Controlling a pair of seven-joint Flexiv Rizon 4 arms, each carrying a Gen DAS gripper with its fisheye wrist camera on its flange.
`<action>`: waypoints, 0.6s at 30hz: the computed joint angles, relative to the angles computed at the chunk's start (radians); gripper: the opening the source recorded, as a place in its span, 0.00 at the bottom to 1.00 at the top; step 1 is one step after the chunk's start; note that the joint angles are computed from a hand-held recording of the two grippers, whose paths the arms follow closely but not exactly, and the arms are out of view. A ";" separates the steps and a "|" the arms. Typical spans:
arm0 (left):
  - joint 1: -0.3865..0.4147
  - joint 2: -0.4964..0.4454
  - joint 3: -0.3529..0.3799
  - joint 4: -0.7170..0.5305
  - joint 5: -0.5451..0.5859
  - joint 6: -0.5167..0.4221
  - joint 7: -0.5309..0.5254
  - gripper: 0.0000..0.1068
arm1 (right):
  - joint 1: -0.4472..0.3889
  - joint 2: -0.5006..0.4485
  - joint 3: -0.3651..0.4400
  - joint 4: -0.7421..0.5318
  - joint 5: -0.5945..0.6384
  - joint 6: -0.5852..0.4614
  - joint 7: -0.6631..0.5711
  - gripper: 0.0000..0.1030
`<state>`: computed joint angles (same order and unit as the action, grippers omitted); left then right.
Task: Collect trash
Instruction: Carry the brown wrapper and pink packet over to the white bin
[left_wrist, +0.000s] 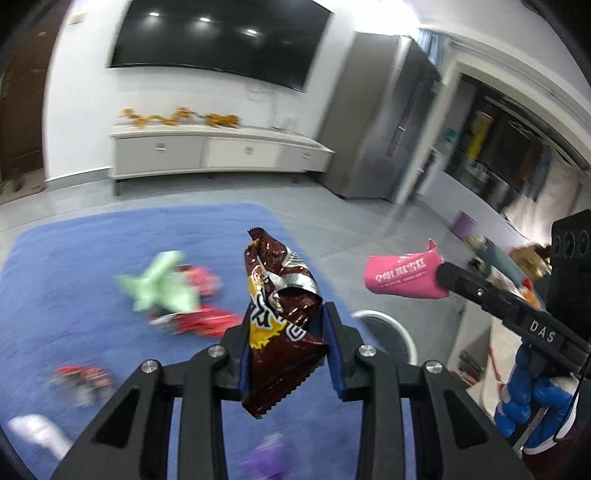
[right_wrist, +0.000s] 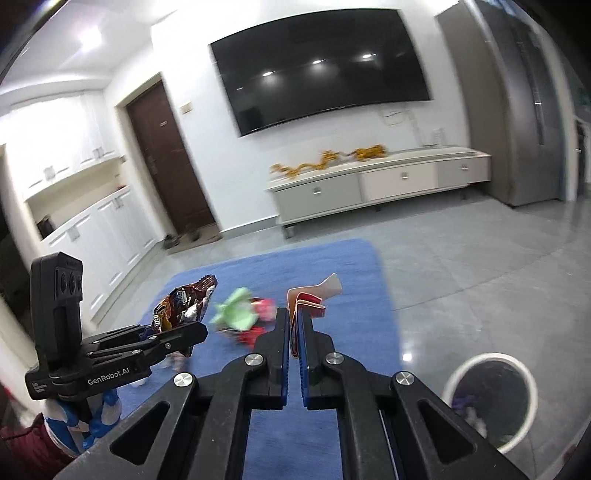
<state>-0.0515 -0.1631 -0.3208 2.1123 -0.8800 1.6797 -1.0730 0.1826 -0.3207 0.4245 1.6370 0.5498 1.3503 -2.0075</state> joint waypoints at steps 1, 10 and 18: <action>-0.032 -0.033 0.032 -0.048 0.054 -0.037 -0.035 0.29 | -0.008 0.009 -0.019 0.011 -0.004 0.009 0.014 0.05; -0.203 -0.363 0.165 -0.543 0.434 -0.356 -0.291 0.29 | -0.074 -0.029 -0.160 0.056 -0.133 0.038 0.205 0.05; -0.276 -0.683 0.199 -1.018 0.568 -0.650 -0.425 0.29 | -0.166 -0.204 -0.160 -0.045 -0.215 -0.033 0.335 0.05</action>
